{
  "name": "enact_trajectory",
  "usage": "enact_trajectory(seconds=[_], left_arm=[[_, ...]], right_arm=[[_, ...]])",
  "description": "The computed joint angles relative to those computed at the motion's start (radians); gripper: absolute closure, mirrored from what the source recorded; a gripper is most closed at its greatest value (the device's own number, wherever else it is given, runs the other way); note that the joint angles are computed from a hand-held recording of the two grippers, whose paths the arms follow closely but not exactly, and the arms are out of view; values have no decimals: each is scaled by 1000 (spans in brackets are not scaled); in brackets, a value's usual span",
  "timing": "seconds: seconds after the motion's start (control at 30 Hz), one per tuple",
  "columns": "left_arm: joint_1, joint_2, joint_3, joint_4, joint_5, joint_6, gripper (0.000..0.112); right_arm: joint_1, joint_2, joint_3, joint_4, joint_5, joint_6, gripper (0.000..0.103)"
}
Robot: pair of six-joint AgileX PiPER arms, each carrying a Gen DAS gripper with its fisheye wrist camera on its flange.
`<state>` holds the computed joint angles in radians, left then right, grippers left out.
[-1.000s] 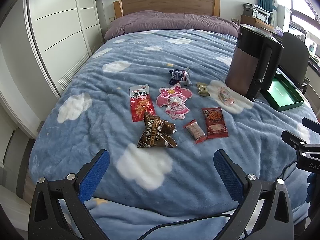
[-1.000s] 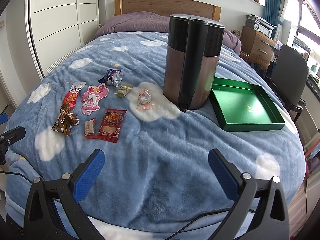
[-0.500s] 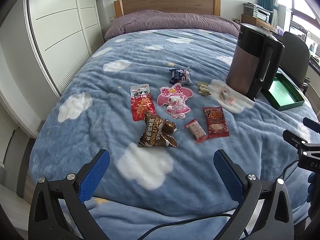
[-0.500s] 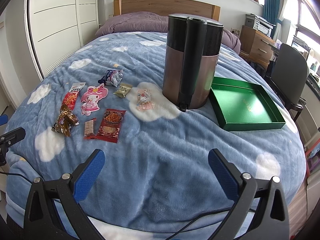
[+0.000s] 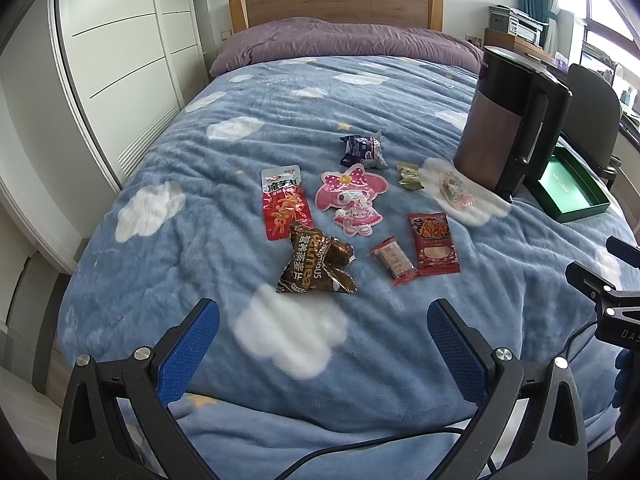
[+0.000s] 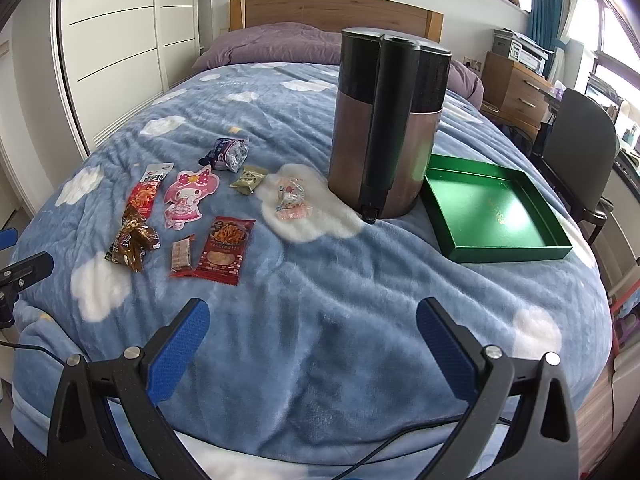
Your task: Organize snacks
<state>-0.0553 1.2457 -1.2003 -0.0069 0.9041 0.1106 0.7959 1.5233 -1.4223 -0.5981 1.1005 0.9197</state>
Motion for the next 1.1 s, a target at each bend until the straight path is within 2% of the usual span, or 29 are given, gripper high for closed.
enact_trajectory(seconds=[1.1], left_arm=[[10,3,3,-11,0,15,10]], right_arm=[[8,12,-10,-2,4,9,0]])
